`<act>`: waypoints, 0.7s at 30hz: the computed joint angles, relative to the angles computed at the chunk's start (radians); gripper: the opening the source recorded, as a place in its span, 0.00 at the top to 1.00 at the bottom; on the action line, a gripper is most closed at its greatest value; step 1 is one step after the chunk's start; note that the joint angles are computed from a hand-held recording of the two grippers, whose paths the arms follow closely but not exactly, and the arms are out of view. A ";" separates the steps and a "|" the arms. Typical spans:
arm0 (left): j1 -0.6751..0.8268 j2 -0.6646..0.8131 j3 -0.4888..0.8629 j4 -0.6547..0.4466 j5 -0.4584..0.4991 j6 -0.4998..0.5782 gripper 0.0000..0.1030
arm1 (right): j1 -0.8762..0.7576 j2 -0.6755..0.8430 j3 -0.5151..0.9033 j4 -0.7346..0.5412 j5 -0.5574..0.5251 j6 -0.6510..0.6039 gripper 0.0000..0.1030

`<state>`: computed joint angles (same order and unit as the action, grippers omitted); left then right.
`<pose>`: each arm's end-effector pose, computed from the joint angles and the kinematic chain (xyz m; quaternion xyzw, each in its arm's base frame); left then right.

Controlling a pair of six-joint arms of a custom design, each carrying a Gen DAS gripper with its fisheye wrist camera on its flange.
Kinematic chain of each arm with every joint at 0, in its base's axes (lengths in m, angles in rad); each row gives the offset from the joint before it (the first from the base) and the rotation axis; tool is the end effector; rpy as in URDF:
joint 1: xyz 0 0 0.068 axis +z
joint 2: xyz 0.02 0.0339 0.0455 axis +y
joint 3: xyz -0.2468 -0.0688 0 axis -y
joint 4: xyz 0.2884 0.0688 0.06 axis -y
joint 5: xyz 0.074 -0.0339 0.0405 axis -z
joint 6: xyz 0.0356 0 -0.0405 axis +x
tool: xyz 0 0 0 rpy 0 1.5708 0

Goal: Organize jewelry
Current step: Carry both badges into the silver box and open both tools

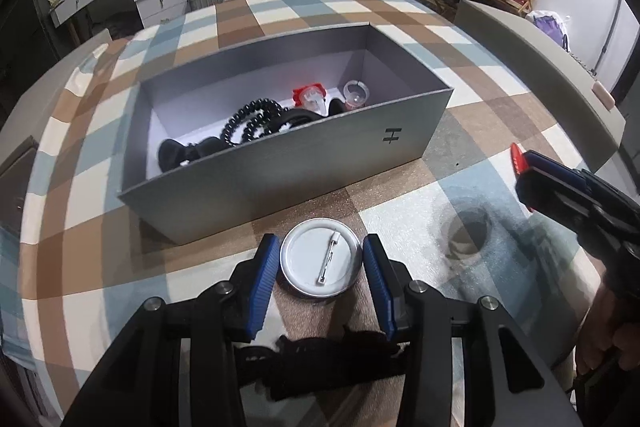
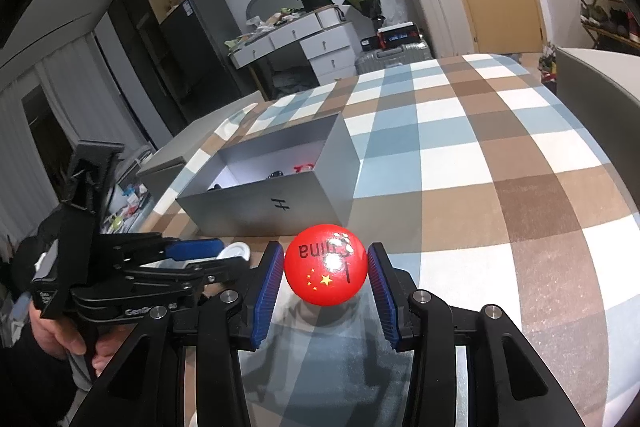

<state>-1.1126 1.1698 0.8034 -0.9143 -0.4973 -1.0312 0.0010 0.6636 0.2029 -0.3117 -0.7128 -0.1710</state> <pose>0.1234 -0.2118 0.1925 0.0035 0.9597 -0.0065 0.2809 0.1829 0.0235 0.1206 -0.2093 0.8486 0.2894 0.3902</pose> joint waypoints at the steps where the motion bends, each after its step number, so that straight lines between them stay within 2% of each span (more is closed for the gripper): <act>1: -0.008 -0.010 0.002 -0.007 -0.007 -0.006 0.64 | 0.002 -0.008 -0.001 -0.002 0.005 0.004 0.59; 5: -0.033 -0.045 0.008 -0.035 -0.037 -0.026 0.64 | 0.020 -0.042 0.002 -0.012 -0.001 0.039 0.59; 12: -0.049 -0.132 0.005 -0.087 -0.095 -0.045 0.64 | 0.122 -0.109 0.020 -0.026 0.064 0.077 0.59; 16: -0.028 -0.189 -0.001 -0.101 -0.118 -0.033 0.64 | 0.167 -0.065 0.055 0.019 0.062 0.110 0.59; 21: 0.022 -0.234 0.000 -0.090 -0.135 0.016 0.64 | 0.225 0.083 0.139 0.115 0.066 0.141 0.59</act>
